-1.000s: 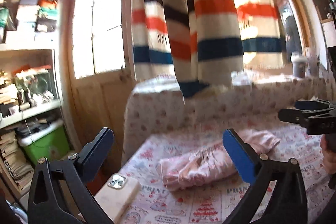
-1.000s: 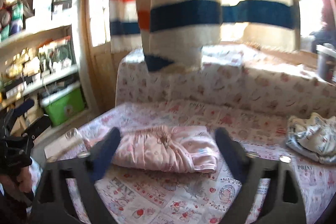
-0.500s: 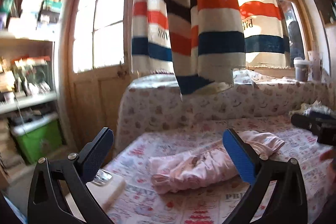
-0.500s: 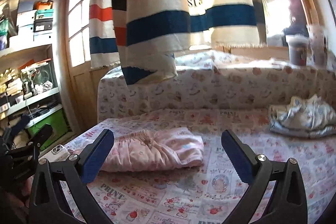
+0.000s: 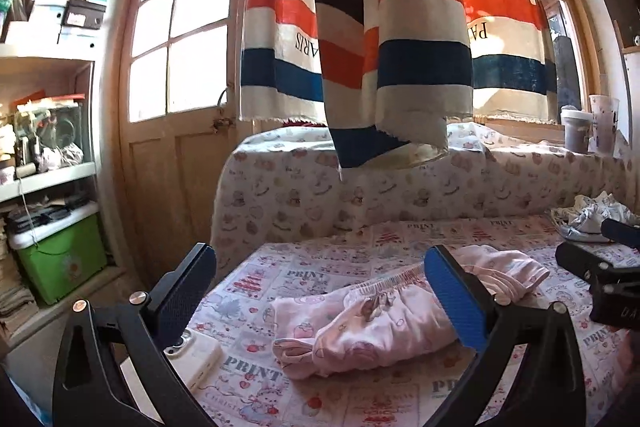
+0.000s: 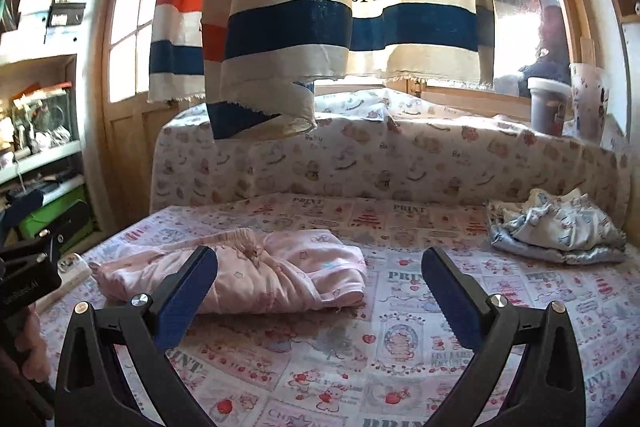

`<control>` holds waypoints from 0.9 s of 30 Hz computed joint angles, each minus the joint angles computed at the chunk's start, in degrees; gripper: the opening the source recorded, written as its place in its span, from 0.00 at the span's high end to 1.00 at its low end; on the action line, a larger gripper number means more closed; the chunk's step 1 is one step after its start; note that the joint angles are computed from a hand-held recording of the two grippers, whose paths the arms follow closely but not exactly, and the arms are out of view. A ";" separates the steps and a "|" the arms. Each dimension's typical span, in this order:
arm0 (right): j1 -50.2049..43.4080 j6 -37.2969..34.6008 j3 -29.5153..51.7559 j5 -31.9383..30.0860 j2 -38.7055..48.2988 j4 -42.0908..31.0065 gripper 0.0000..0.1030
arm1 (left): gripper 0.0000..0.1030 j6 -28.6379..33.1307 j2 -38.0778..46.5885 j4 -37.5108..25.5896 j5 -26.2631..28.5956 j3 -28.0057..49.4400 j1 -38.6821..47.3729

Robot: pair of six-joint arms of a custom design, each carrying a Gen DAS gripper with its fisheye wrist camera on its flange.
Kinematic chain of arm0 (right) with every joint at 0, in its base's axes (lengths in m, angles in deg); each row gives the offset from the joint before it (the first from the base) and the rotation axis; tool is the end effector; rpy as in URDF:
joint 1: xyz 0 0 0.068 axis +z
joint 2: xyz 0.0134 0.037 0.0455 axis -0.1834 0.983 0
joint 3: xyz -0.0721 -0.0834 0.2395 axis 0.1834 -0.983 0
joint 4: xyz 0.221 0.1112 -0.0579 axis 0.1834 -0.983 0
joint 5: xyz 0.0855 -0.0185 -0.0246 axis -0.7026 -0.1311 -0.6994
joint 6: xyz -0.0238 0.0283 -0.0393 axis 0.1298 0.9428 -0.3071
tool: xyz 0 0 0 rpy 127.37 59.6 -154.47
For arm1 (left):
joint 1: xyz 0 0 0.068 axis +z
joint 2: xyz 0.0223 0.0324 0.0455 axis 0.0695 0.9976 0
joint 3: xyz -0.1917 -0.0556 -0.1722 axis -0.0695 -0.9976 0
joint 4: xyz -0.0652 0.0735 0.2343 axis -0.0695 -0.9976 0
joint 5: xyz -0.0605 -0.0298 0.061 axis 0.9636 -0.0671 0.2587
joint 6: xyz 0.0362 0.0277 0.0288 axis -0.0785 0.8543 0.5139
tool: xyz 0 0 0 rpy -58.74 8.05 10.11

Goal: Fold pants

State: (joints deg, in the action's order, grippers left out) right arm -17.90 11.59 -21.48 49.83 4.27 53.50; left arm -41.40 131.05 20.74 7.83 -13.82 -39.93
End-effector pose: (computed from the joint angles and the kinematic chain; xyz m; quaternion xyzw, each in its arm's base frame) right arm 0.2432 -0.0221 0.1700 -0.0669 0.8025 0.0345 0.5920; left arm 0.2328 -0.1863 0.1849 -0.0493 0.7764 0.0447 0.6267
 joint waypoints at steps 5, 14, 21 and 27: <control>0.60 -0.10 -0.09 0.72 -0.05 0.13 0.01 | 0.00 -2.40 -0.36 -3.03 2.47 0.77 1.57; 0.33 -0.62 -0.29 -0.49 -0.24 -0.09 0.01 | 0.00 -0.74 -0.10 0.12 -0.18 -0.17 0.25; 0.72 -0.12 -0.73 0.27 -0.35 0.95 0.01 | 0.00 -0.64 -0.30 0.68 0.22 -0.55 0.47; 0.44 -0.11 -1.15 0.04 -0.65 1.42 0.01 | 0.00 -0.89 -0.07 -0.26 1.05 0.05 0.60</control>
